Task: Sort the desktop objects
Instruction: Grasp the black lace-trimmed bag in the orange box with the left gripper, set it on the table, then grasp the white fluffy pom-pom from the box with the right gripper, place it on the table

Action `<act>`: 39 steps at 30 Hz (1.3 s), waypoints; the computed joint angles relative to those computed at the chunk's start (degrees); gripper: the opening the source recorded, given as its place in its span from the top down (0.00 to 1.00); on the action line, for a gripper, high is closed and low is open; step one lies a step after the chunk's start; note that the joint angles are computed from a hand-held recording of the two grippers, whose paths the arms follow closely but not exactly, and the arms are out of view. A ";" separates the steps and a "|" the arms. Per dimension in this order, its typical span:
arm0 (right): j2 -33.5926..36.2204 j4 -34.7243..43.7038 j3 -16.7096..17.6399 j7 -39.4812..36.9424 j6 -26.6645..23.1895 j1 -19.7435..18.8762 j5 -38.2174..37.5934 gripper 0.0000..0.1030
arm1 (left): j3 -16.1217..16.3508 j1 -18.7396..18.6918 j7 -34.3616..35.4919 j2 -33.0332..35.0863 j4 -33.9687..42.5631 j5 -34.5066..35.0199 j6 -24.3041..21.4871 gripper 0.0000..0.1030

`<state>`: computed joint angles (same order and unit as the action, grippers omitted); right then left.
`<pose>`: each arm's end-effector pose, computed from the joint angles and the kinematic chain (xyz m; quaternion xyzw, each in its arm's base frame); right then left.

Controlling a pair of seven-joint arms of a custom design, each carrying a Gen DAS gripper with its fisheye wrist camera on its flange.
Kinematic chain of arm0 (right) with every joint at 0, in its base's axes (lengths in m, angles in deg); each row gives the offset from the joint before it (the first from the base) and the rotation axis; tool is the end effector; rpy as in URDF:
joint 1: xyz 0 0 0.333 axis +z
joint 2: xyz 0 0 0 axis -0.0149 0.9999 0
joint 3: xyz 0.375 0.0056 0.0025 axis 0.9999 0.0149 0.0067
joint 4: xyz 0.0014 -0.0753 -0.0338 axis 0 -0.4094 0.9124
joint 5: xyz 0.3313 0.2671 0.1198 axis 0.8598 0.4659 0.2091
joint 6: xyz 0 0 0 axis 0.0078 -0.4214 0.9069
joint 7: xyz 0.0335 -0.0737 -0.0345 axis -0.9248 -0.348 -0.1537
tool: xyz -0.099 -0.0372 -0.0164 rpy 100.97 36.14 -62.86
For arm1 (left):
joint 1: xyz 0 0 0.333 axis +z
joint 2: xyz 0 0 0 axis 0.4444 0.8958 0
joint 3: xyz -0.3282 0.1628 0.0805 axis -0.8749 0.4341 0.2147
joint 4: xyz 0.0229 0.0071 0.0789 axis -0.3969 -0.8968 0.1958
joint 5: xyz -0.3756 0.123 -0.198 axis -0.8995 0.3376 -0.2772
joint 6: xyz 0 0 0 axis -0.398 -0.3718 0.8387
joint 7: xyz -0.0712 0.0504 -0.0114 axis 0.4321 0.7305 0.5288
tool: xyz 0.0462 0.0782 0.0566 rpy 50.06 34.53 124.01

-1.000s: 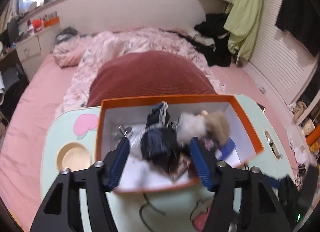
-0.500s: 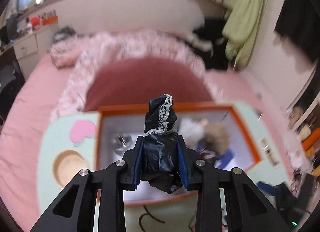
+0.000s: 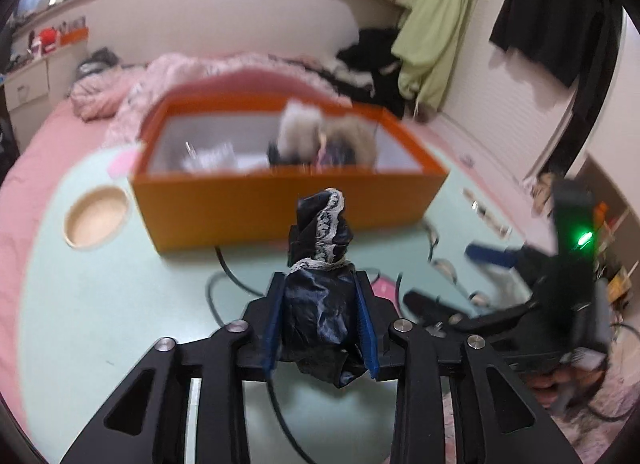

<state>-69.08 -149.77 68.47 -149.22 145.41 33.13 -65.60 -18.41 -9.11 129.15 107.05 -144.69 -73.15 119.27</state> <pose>0.5137 0.3714 0.2635 -0.5366 0.7694 -0.3183 0.1372 0.5550 -0.4338 0.2968 -0.5252 0.7542 -0.3759 0.1185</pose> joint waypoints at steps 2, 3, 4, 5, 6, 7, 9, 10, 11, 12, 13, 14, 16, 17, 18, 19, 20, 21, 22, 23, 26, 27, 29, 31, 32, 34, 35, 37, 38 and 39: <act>-0.01 0.00 0.00 0.01 -0.02 0.02 0.02 0.00 | 7.36 -7.29 0.04 0.19 0.09 -3.25 0.00 0.30; -0.01 0.00 0.00 0.01 -0.02 0.02 0.02 0.00 | 8.91 -9.01 0.05 -0.18 -0.91 -4.40 1.93 0.22; -0.01 0.01 0.00 0.03 -0.07 0.04 0.04 0.00 | 9.49 -9.96 0.63 -0.55 -1.59 -5.65 3.45 0.17; 0.01 0.02 0.00 0.06 -0.09 0.05 0.04 0.00 | 9.91 -10.78 1.51 -1.11 -2.53 -6.89 4.80 0.12; 0.01 0.03 0.00 0.06 -0.12 0.06 0.06 0.00 | 10.19 -11.42 2.73 -1.79 -3.72 -7.82 5.67 0.01; 0.00 0.05 0.01 0.05 -0.17 0.07 0.09 0.00 | 10.48 -12.10 4.29 -2.25 -4.77 -8.56 6.13 0.00; -0.05 0.04 0.04 0.05 -0.22 0.09 0.15 0.00 | 14.26 -16.68 8.57 -1.57 -5.08 -12.78 5.02 0.00; -0.06 0.07 0.05 0.04 -0.27 0.10 0.19 0.00 | 17.11 -19.56 10.65 -0.84 -4.14 -15.31 3.16 0.00; -0.07 0.08 0.07 0.03 -0.32 0.12 0.23 0.00 | 21.58 -23.80 12.54 0.42 -2.83 -18.15 -0.30 0.00; -0.09 0.09 0.08 0.00 -0.36 0.13 0.27 0.00 | 25.68 -27.23 12.28 1.55 -1.88 -18.80 -3.42 0.00; -0.10 0.11 0.10 -0.01 -0.42 0.14 0.31 0.00 | 27.78 -28.92 11.64 2.36 -1.39 -18.52 -3.99 0.00; -0.06 0.18 0.12 -0.14 -0.58 0.17 0.38 0.00 | 27.87 -28.78 10.79 2.23 -1.65 -17.68 -4.10 0.00; -0.10 0.21 0.14 -0.09 -0.73 0.24 0.39 0.00 | 28.72 -29.24 9.33 2.31 -1.81 -16.52 -4.25 0.00; 0.32 0.70 0.16 -0.19 -0.79 0.26 0.50 0.00 | 28.67 -29.11 8.70 2.27 -1.92 -15.83 -4.11 0.00; 0.41 0.84 0.14 -0.33 -0.75 0.27 0.52 0.00 | 28.40 -28.76 8.10 2.16 -2.08 -15.11 -3.90 0.00; 0.29 0.78 0.10 -0.52 -0.02 0.13 0.31 0.01 | 28.35 -28.61 7.50 2.08 -2.20 -14.38 -3.85 0.00; 0.11 0.78 0.00 -0.48 1.40 -0.06 -0.36 0.07 | 28.32 -28.54 6.90 2.05 -2.38 -13.66 -3.72 0.00; -0.24 0.71 -0.19 0.01 2.46 -0.05 -1.37 0.16 | 28.12 -28.31 6.29 2.01 -2.60 -12.94 -3.47 0.00; -0.71 0.78 -0.39 0.70 3.03 0.09 -2.61 0.18 | 28.08 -28.20 5.65 1.96 -2.75 -12.24 -3.36 0.00; -1.36 0.89 -0.65 1.51 3.45 0.17 -4.13 0.18 | 28.13 -28.18 4.99 1.98 -2.81 -11.56 -3.31 0.00; -3.07 3.11 -0.96 2.74 4.38 -0.24 -8.68 0.18 | 28.14 -27.94 3.23 1.88 -3.10 -9.56 -3.16 0.00; -2.99 4.66 -0.97 1.95 4.86 -0.67 -9.83 0.18 | 28.05 -27.77 2.79 1.80 -3.20 -9.01 -3.10 0.00; -1.30 9.18 -1.09 -2.28 5.11 -1.72 -10.08 0.18 | 28.15 -27.76 2.07 1.78 -3.28 -8.18 -3.09 0.00; 1.75 14.13 -1.37 -8.44 4.60 -2.65 -7.55 0.18 | 28.25 -27.80 1.48 1.79 -3.33 -7.59 -3.09 0.00; 3.81 16.86 -1.53 -11.98 3.81 -2.88 -5.44 0.23 | 28.22 -27.73 1.26 1.76 -3.35 -7.30 -3.06 0.00; 7.61 21.82 -2.05 -18.26 0.83 -2.73 -0.34 0.34 | 28.08 -27.56 0.88 1.79 -3.40 -6.88 -3.00 0.00; 9.94 24.68 -2.20 -21.45 -0.97 -2.81 2.75 0.39 | 27.94 -27.36 0.78 1.78 -3.40 -6.66 -2.96 0.00; 13.44 28.96 -2.67 -25.75 -3.22 -2.95 7.50 0.46 | 27.48 -26.80 0.74 1.68 -3.39 -6.28 -2.86 0.00; 14.68 30.27 -2.82 -27.36 -3.45 -3.28 9.76 0.49 | 27.51 -26.81 0.68 1.68 -3.42 -6.23 -2.85 0.00; 15.49 30.96 -2.86 -28.96 -3.22 -3.83 12.07 0.54 | 27.47 -26.72 0.66 1.67 -3.42 -6.16 -2.85 0.00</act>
<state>-53.59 -118.81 65.60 -178.18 142.19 29.31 -53.54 9.06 -35.83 129.81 108.72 -148.10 -79.31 116.42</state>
